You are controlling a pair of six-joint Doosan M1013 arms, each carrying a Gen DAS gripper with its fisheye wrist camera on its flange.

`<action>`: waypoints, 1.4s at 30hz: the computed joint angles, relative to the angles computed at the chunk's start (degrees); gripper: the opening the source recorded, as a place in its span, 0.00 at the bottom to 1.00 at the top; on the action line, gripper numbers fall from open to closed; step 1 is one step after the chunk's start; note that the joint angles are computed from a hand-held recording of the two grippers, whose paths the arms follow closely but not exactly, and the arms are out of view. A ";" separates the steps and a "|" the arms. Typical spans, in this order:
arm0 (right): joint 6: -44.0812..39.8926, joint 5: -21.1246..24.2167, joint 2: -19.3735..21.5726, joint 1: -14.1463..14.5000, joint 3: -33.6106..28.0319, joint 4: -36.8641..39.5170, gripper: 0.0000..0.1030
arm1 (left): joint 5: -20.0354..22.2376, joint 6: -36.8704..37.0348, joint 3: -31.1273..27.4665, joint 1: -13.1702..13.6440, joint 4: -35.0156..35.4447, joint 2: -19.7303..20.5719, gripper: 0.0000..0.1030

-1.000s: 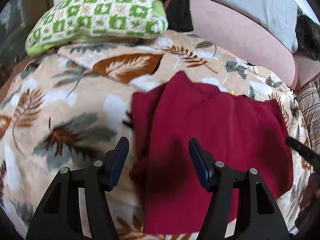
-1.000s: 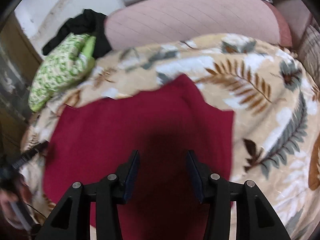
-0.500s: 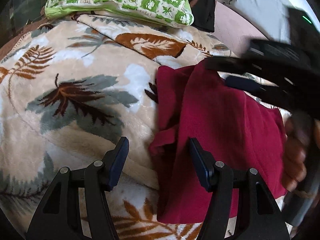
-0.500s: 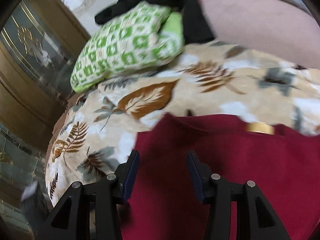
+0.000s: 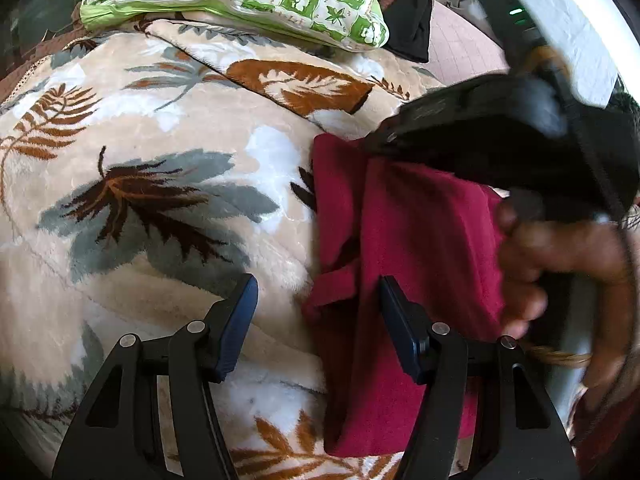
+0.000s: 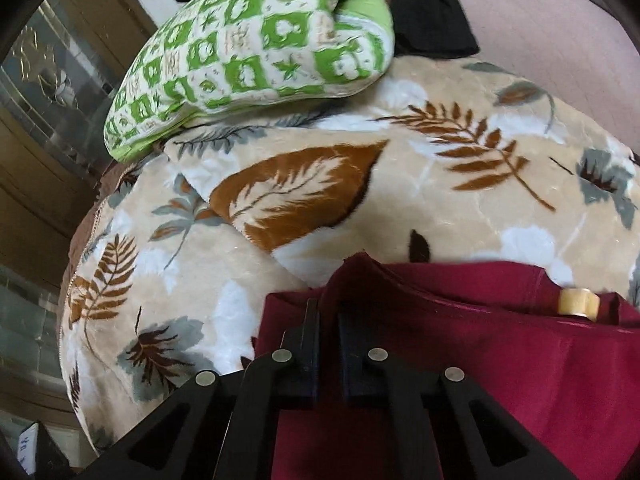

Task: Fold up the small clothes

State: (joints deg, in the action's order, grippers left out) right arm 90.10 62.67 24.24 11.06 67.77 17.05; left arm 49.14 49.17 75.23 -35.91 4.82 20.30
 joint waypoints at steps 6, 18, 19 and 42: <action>-3.29 -2.50 -1.30 -0.87 2.64 4.79 0.24 | -0.14 0.25 0.02 0.17 -0.76 0.05 0.61; 0.36 -11.67 -12.47 -6.02 15.43 -4.06 0.40 | -0.81 -0.23 0.44 0.09 -0.66 -0.24 0.61; 1.80 -12.63 -13.36 -6.86 16.75 -6.77 0.39 | -0.71 -0.09 0.40 0.13 -0.69 -0.24 0.61; 9.64 -17.37 -14.48 -15.88 21.15 -11.49 0.39 | -1.46 -0.58 -0.32 -0.38 0.70 0.67 0.69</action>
